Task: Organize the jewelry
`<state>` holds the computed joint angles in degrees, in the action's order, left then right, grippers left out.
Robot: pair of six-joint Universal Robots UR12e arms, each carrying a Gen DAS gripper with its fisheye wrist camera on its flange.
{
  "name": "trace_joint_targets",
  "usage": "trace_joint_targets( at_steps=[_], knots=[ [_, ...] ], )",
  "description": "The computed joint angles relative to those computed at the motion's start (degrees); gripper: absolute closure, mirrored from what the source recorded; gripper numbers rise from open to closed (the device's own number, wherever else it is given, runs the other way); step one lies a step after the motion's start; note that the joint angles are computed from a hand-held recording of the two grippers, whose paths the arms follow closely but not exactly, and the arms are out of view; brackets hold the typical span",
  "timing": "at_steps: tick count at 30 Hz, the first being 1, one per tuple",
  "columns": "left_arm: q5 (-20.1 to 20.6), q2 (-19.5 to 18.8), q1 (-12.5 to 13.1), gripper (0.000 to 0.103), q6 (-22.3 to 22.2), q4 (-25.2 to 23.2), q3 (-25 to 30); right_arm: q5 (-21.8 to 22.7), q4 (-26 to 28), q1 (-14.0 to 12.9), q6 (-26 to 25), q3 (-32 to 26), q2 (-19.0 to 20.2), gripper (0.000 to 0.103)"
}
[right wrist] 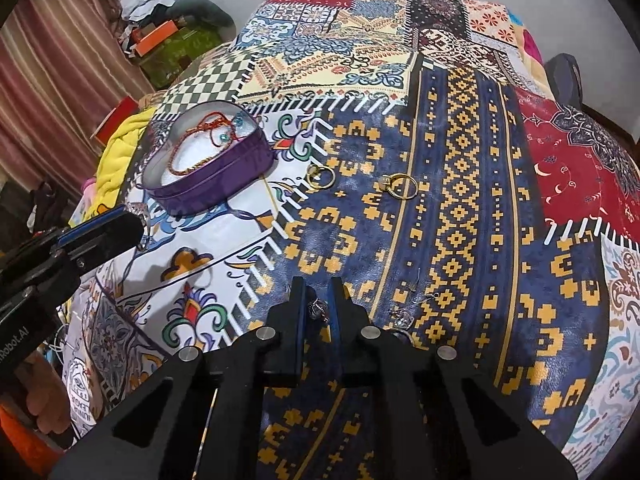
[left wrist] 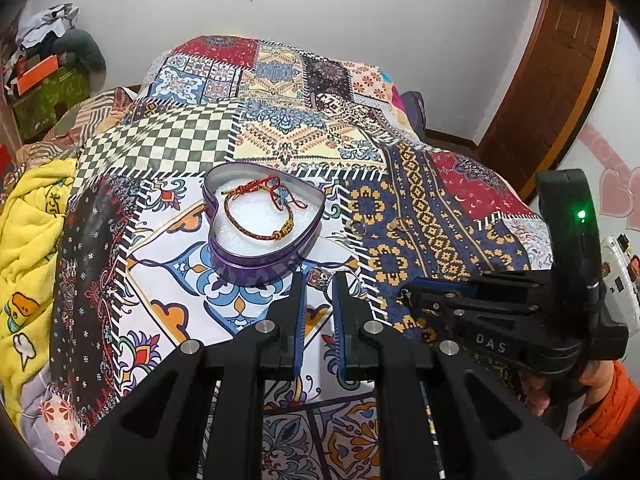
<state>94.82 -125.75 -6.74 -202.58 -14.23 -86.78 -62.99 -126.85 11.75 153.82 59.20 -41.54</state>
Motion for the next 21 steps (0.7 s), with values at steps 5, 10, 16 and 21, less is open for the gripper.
trace_joint_targets(
  at_steps=[5, 10, 16, 21],
  knots=[
    [1.03, 0.57, -0.18, 0.092, 0.46, 0.56, -0.20, 1.12, -3.22, -0.15, -0.16, 1.42, -1.22, 0.093],
    [2.10, 1.26, -0.13, 0.092, -0.13, 1.76, -0.68, 2.85, -8.60, -0.30, 0.23, 2.78, -2.64, 0.093],
    [3.08, 1.91, 0.05, 0.092, -0.35, 3.36, -1.36, 4.63, -12.15, -0.18, 1.10, 2.33, -2.93, 0.093],
    [3.78, 1.99, 0.34, 0.092, 0.32, 3.84, -1.27, 6.39, -13.21, 0.16, 1.07, 1.12, -2.48, 0.093]
  ],
)
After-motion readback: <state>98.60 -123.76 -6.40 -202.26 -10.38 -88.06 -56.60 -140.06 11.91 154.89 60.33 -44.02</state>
